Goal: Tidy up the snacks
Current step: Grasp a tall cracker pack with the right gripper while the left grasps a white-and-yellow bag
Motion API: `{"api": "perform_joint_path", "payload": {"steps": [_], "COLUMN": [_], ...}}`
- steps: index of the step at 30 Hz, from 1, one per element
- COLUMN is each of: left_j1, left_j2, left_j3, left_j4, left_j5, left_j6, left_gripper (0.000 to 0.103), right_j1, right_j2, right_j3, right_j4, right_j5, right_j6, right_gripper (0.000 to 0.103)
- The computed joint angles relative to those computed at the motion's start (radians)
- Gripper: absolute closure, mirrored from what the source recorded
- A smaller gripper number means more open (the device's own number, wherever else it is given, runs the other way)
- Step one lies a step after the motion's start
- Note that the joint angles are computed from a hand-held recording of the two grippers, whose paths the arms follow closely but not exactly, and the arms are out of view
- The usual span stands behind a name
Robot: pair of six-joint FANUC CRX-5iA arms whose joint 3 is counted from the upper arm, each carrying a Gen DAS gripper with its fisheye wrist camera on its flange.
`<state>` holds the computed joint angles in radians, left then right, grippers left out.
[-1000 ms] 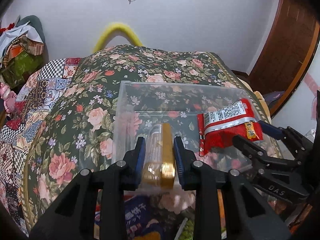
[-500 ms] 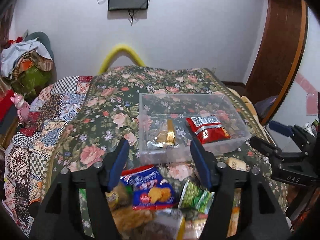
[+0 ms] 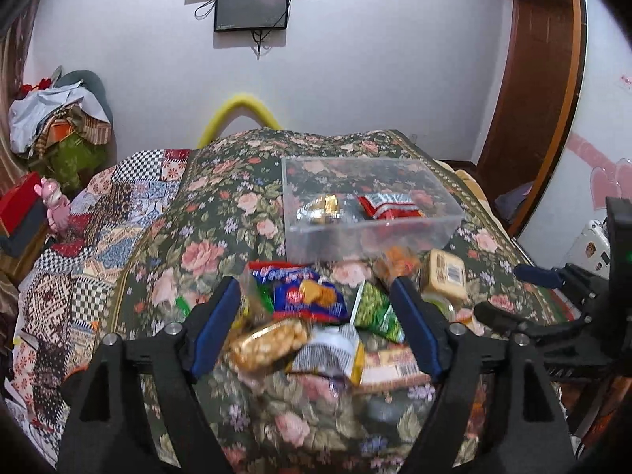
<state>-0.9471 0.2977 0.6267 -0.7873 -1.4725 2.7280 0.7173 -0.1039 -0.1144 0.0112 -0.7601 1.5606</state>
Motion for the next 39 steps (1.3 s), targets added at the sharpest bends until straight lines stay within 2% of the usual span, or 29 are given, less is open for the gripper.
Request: {"api": "perform_joint_path", "payload": {"steps": [3, 8, 11, 12, 14, 17, 25, 30, 39], "left_j1": [-0.012, -0.017, -0.001, 0.005, 0.019, 0.033, 0.070, 0.116, 0.157], "left_j2": [-0.005, -0.022, -0.046, -0.051, -0.062, -0.067, -0.018, 0.001, 0.063], "left_j3": [-0.016, -0.065, -0.120, -0.134, -0.166, -0.195, -0.178, -0.190, -0.145], "left_j4": [0.004, 0.039, 0.084, 0.099, 0.132, 0.165, 0.228, 0.292, 0.313], "left_j5": [-0.013, -0.022, 0.003, 0.009, 0.028, 0.056, 0.111, 0.173, 0.156], "left_j6": [0.021, 0.040, 0.072, 0.081, 0.101, 0.117, 0.048, 0.023, 0.046], "left_gripper": [0.020, 0.020, 0.020, 0.020, 0.020, 0.020, 0.020, 0.020, 0.021], "right_j1": [0.005, 0.043, 0.048, 0.045, 0.039, 0.023, -0.014, -0.058, -0.095], "right_j2": [0.000, -0.016, -0.019, -0.017, -0.007, -0.001, -0.011, -0.012, -0.005], "right_j3": [-0.013, -0.073, -0.082, -0.078, -0.065, -0.050, -0.044, -0.038, -0.026], "right_j4": [-0.031, 0.025, 0.028, 0.018, 0.002, -0.047, -0.091, -0.106, -0.123], "right_j5": [-0.039, -0.034, -0.041, -0.047, -0.065, -0.089, -0.104, -0.108, -0.107], "right_j6": [0.010, -0.047, -0.050, -0.041, -0.017, 0.029, 0.065, 0.064, 0.061], "right_gripper": [0.018, 0.018, 0.021, 0.023, 0.039, 0.050, 0.071, 0.073, 0.073]}}
